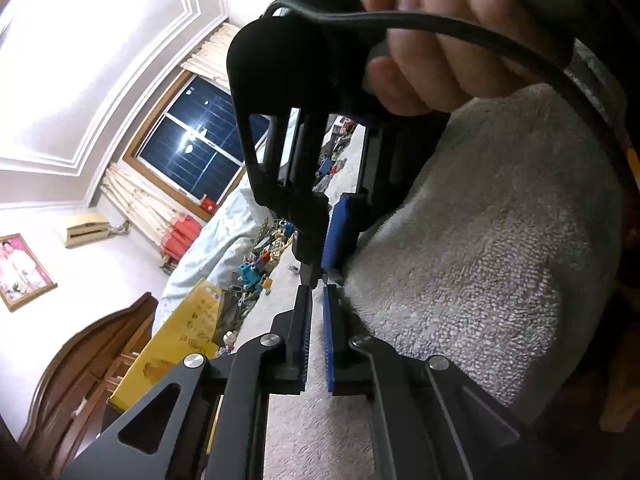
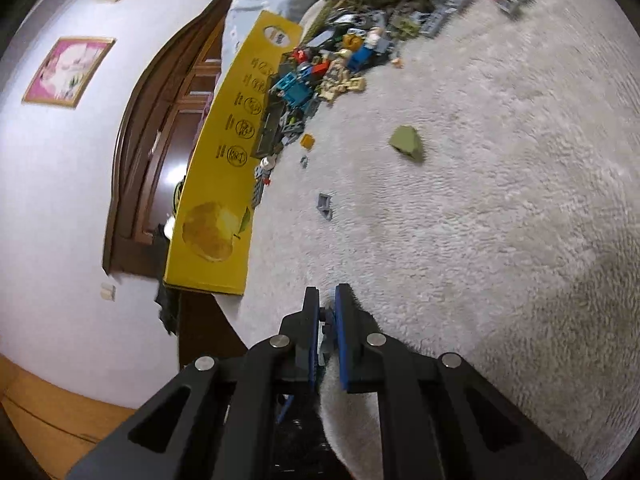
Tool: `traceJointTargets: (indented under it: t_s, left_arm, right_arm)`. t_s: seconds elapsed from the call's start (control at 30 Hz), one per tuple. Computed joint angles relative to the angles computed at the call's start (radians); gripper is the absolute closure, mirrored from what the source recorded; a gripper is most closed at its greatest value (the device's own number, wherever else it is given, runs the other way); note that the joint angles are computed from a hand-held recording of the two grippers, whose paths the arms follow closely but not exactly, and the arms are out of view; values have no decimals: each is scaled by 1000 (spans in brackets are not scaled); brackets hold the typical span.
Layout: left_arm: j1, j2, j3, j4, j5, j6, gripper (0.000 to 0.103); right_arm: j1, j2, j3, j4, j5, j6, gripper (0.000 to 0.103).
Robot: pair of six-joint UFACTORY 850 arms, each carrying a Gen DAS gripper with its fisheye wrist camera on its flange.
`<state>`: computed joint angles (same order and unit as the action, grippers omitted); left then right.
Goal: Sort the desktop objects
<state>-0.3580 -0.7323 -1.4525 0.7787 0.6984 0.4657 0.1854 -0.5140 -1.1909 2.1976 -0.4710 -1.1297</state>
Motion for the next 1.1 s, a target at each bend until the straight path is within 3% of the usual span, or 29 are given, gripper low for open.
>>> traceJointTargets:
  t_s: [0.23, 0.47, 0.6, 0.9, 1.1]
  left_arm:
    - [-1, 53, 123, -68, 92, 162, 103]
    - [0, 48, 84, -26, 8, 41, 103]
    - [3, 71, 136, -57, 44, 90, 102]
    - [-10, 104, 226, -164, 111, 220, 101]
    - [-24, 106, 201, -181, 50, 203, 101]
  right_arm:
    - [-10, 2, 18, 61, -43, -4, 97]
    - [-4, 6, 8, 44, 6, -28, 97]
    - [6, 11, -3, 18, 54, -44, 97]
    - [8, 11, -5, 0, 65, -37, 97]
    - [4, 11, -7, 0, 73, -32, 97]
